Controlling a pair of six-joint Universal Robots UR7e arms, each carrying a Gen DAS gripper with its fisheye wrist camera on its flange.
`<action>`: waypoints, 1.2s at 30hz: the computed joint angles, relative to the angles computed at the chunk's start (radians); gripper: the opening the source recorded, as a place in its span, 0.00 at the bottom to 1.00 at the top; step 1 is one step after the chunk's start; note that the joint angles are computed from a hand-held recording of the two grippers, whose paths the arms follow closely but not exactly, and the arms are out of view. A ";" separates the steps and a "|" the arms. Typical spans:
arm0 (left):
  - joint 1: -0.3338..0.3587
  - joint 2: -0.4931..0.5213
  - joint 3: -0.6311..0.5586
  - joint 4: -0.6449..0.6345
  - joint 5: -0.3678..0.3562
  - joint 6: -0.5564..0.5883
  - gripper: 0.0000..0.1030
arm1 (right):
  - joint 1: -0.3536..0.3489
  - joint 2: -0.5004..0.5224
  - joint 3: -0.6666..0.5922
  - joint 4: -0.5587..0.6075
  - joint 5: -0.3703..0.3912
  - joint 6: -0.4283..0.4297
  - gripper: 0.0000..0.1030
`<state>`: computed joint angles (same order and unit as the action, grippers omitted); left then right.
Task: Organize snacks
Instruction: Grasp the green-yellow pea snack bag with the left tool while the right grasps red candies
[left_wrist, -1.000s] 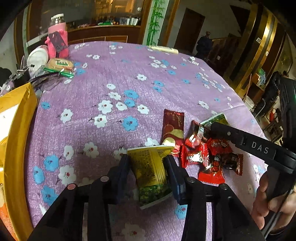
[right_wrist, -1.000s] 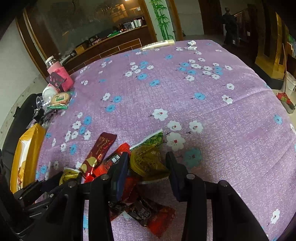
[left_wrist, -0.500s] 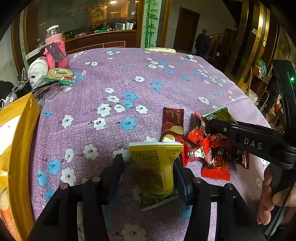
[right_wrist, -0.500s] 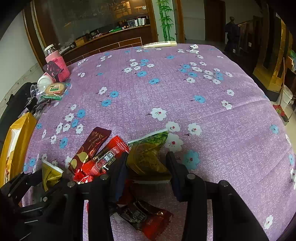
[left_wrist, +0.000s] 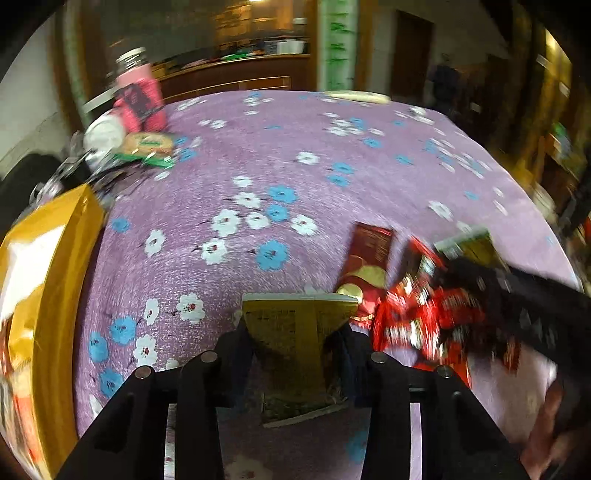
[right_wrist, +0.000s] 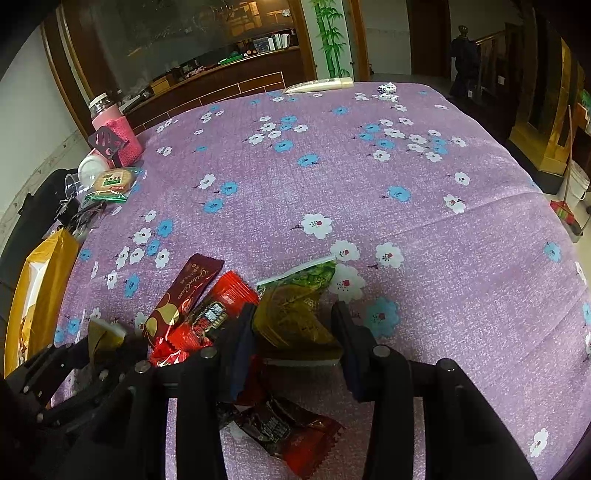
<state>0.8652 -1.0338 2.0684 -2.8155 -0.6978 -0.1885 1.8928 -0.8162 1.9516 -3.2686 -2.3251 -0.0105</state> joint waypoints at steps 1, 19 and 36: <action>-0.006 0.019 0.002 -0.033 0.035 -0.016 0.42 | 0.000 -0.001 0.002 -0.002 0.002 -0.003 0.39; 0.003 0.008 -0.004 0.090 0.116 -0.253 0.99 | 0.006 0.015 -0.001 -0.025 -0.025 -0.045 0.39; 0.005 0.006 -0.005 0.090 0.115 -0.250 0.99 | 0.004 0.014 0.001 -0.036 -0.015 -0.042 0.39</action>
